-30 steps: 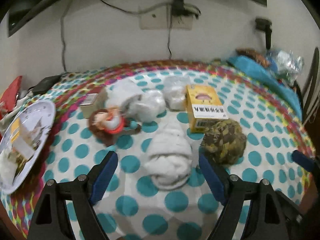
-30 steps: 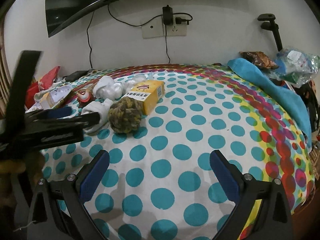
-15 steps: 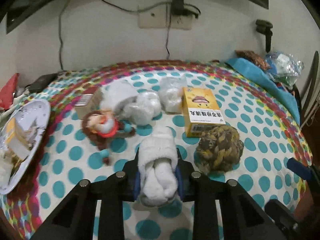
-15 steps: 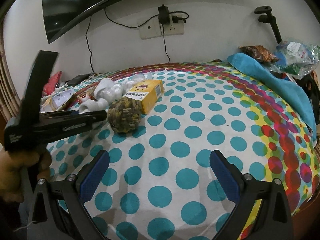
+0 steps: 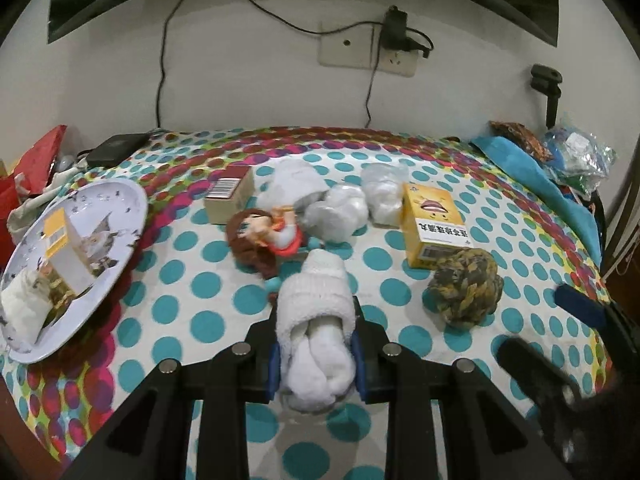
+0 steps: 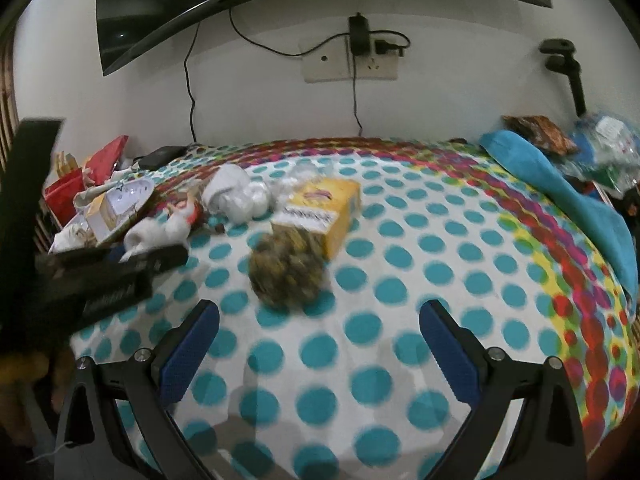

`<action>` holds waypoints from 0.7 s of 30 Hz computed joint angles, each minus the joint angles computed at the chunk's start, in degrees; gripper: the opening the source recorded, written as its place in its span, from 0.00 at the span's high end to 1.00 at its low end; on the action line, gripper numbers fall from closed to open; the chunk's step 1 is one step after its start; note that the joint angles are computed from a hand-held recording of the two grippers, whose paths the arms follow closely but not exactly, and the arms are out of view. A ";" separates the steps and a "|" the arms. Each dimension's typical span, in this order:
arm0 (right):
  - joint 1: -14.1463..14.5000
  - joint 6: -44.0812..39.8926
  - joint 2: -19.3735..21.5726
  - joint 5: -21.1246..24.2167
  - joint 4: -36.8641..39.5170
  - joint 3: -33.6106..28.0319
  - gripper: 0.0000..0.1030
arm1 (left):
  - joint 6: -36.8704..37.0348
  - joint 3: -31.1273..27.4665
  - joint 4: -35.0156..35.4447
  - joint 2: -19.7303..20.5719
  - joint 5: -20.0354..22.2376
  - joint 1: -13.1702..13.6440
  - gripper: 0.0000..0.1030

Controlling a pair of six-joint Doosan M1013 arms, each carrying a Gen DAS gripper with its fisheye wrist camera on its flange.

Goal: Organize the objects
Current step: 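Grasp the brown knit yarn ball with the right gripper while the left holds the sock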

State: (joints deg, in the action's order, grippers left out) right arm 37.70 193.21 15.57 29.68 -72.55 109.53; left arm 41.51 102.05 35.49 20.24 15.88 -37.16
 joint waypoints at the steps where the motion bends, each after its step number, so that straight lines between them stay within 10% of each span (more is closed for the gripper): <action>1: -0.24 -0.49 0.36 -0.47 0.51 -0.69 0.03 | -1.19 0.33 1.03 -0.25 -0.13 0.12 0.73; 10: -2.41 -9.22 3.10 -1.23 12.32 -4.67 0.09 | -10.50 3.28 8.67 -1.96 -1.46 1.80 0.73; 16: -3.85 -19.65 4.00 -4.24 22.48 -6.32 0.49 | -10.93 3.96 8.24 -1.93 -2.63 2.34 0.73; 21: -1.28 -16.93 4.58 -0.57 14.51 -6.91 0.52 | -15.52 4.82 12.42 -2.37 -2.81 2.59 0.73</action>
State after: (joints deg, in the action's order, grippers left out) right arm 36.42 176.27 20.15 29.11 -58.04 102.62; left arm 25.99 106.87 47.91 17.86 13.08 -34.57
